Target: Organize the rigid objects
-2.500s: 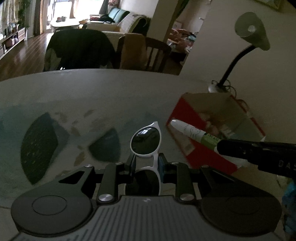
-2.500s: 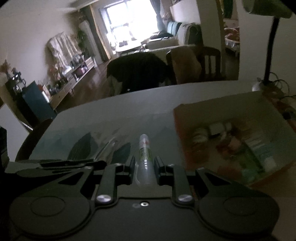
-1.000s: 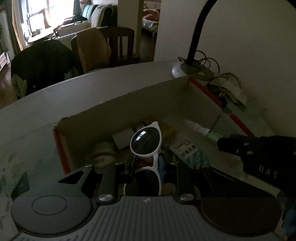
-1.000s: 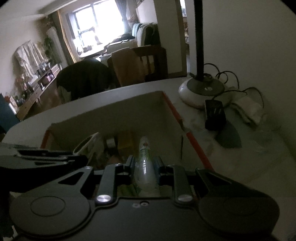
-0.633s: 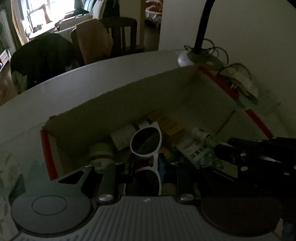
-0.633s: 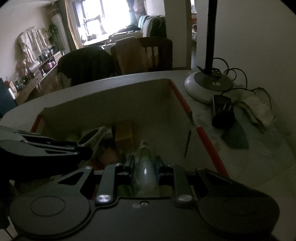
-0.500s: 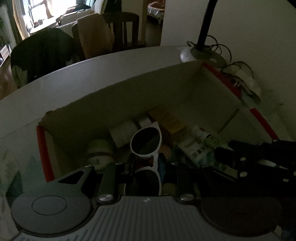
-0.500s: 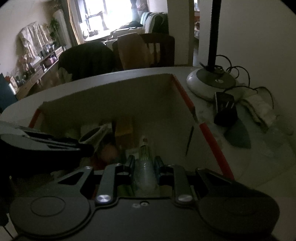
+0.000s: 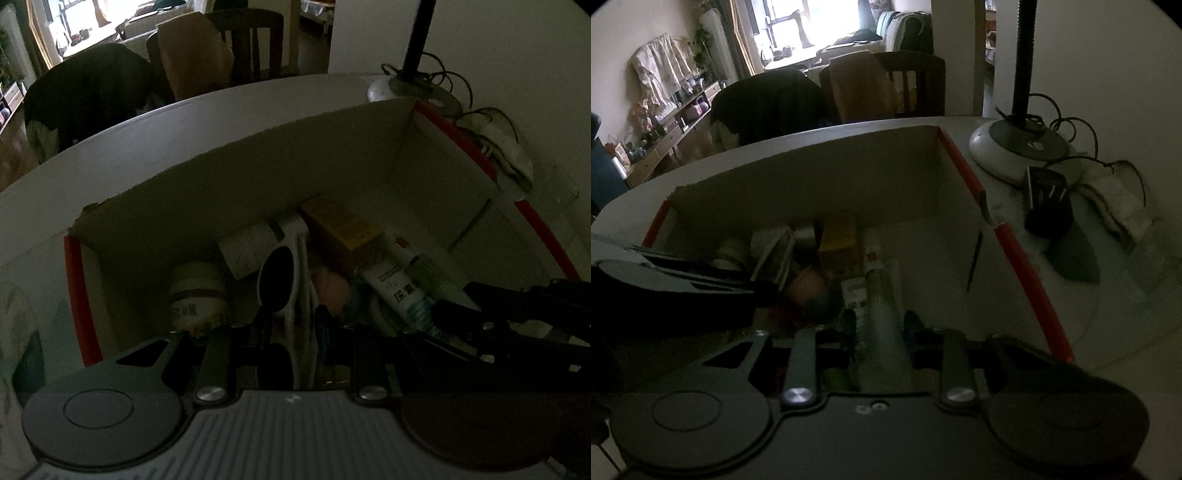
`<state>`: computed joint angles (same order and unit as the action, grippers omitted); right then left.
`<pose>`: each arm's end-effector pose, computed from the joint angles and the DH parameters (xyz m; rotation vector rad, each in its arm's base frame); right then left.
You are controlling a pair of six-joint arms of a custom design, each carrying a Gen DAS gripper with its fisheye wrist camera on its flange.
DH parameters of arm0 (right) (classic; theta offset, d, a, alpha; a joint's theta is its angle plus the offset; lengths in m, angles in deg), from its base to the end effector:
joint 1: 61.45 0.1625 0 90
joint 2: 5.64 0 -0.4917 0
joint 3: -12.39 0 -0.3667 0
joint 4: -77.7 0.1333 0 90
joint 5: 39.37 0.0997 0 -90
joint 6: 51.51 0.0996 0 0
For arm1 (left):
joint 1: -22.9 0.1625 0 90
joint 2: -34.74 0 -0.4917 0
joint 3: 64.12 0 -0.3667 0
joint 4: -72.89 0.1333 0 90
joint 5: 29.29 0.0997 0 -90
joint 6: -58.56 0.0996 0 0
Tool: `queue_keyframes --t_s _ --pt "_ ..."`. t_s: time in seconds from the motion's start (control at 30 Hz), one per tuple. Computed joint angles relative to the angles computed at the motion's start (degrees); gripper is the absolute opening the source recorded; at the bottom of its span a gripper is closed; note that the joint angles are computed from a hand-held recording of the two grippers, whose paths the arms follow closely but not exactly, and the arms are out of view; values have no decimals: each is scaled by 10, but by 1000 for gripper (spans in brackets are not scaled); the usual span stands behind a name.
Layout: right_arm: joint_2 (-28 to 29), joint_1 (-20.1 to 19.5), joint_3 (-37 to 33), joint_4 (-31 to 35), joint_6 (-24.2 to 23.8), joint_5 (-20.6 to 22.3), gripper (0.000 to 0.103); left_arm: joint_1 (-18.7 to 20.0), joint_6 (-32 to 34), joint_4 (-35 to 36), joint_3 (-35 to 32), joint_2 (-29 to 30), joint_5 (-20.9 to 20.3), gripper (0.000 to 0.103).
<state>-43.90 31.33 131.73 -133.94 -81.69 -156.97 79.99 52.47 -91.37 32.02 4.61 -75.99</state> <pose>0.1150 -0.5712 0.1025 0.4762 -2.3844 0.7285 -0.2021 -0.6833 0.0169 0.4961 2.3810 -0.4874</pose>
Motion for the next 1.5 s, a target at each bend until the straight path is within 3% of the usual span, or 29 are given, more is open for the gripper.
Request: queue_keyframes --t_s 0.27,0.67,0.83,1.17,1.5 --pt "-14 -2 18 -8 12 25 43 -3 -1 -25 21 -11 -2 25" --pt "-23 16 49 -46 31 24 55 -9 14 -110 90 -51 -30 26" --pt "-24 26 69 -74 33 28 63 -17 34 -153 125 -72 -35 26" --pt "-24 56 113 -142 41 42 68 -31 55 -224 198 -123 -49 26" --pt "1 90 148 -227 51 39 80 -43 81 -280 268 -168 -53 27"
